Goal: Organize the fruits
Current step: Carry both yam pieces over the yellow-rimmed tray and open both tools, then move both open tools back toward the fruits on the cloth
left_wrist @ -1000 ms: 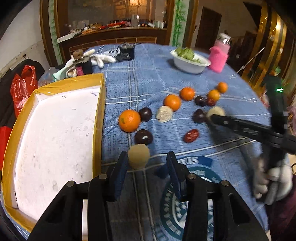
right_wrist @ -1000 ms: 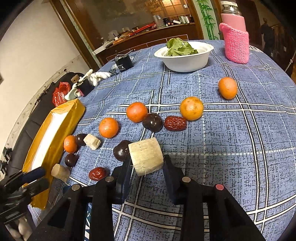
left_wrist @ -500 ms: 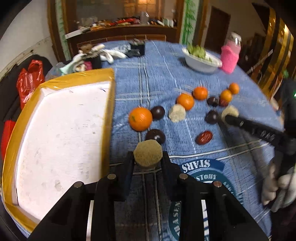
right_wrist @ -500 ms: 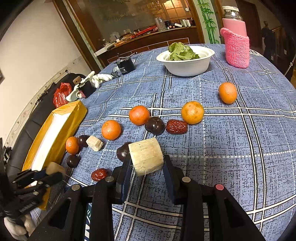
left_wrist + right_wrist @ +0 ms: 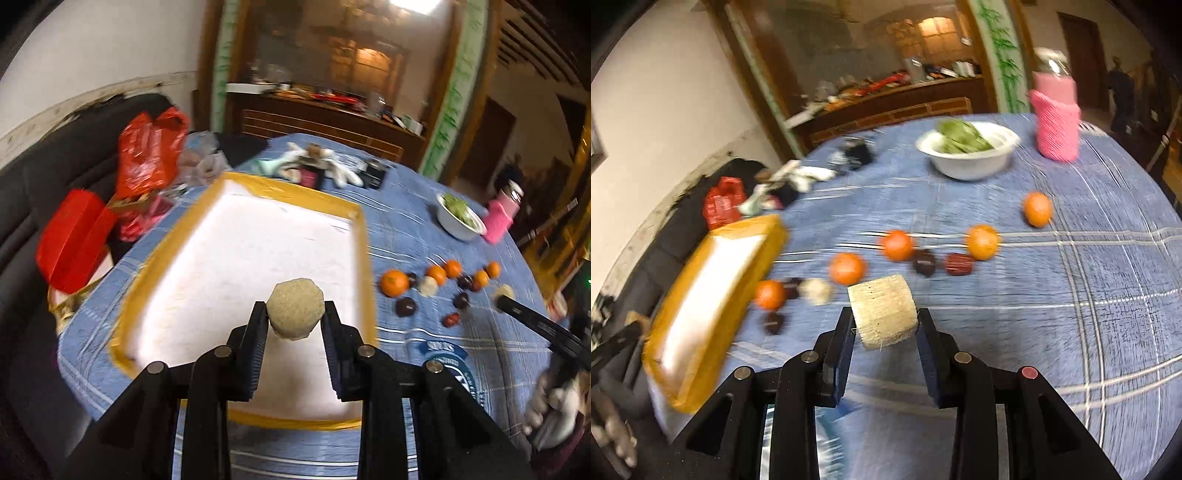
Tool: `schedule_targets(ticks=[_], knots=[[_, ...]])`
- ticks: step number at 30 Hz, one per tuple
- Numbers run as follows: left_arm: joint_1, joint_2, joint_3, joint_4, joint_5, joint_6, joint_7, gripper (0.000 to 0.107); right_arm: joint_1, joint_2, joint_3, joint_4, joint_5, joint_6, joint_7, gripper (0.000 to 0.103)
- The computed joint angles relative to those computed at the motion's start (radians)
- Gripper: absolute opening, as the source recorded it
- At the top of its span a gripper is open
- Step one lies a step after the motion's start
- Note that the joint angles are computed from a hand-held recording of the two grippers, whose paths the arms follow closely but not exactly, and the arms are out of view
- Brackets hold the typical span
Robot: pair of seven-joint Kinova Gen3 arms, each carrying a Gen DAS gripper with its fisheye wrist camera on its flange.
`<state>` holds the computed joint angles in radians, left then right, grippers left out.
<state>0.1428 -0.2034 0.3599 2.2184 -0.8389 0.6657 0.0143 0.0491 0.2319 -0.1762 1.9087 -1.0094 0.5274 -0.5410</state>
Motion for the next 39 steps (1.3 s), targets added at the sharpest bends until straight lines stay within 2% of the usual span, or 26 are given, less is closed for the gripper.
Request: schedule_targets(ticks=[4,7,9,14,16,19,20,22,23,25,30,34,37,39], knots=[[-0.047,-0.056,-0.049,0.080,0.029,-0.088,-0.001,0.028,-0.079,-0.109,-0.013,0.017,0.042,0.037,-0.025,0.037],[-0.085,-0.067,-0.093,0.125,0.069,-0.166,-0.052,0.028,-0.201,-0.119,-0.007,-0.026,0.143,0.076,-0.140,0.037],[-0.116,-0.073,-0.111,0.147,0.090,-0.196,-0.079,0.028,-0.293,-0.092,-0.010,-0.057,0.212,0.082,-0.222,0.037],[-0.156,-0.059,-0.220,0.183,0.186,-0.283,-0.229,0.028,-0.516,0.030,0.003,-0.139,0.400,0.046,-0.425,0.037],[-0.170,-0.060,-0.245,0.200,0.220,-0.318,-0.273,0.029,-0.553,0.082,-0.016,-0.177,0.478,0.045,-0.506,0.037],[-0.167,-0.080,-0.307,0.223,0.287,-0.368,-0.367,0.039,-0.629,0.131,-0.003,-0.204,0.592,0.011,-0.611,0.037],[-0.180,-0.097,-0.304,0.230,0.299,-0.374,-0.379,0.045,-0.630,0.143,-0.012,-0.211,0.609,0.004,-0.622,0.039],[-0.202,-0.126,-0.291,0.238,0.320,-0.381,-0.398,0.048,-0.623,0.147,-0.017,-0.219,0.594,0.011,-0.611,0.049],[-0.215,-0.139,-0.277,0.238,0.331,-0.377,-0.403,0.052,-0.637,0.132,0.006,-0.207,0.562,0.008,-0.585,0.054],[-0.231,-0.157,-0.253,0.234,0.357,-0.369,-0.419,0.053,-0.672,0.108,0.069,-0.187,0.491,0.003,-0.525,0.055],[-0.262,-0.228,-0.155,0.207,0.420,-0.320,-0.452,0.055,-0.580,-0.017,0.076,-0.052,0.287,-0.031,-0.333,0.057],[-0.316,-0.266,-0.023,0.173,0.462,-0.303,-0.453,0.061,-0.405,-0.132,0.034,0.099,0.125,-0.066,-0.189,0.059],[-0.335,-0.251,0.075,0.132,0.509,-0.313,-0.474,0.061,-0.266,-0.192,0.044,0.180,0.003,-0.022,-0.115,0.060],[-0.345,-0.225,0.167,0.088,0.511,-0.310,-0.459,0.061,-0.173,-0.216,0.054,0.226,-0.079,0.012,-0.048,0.060]])
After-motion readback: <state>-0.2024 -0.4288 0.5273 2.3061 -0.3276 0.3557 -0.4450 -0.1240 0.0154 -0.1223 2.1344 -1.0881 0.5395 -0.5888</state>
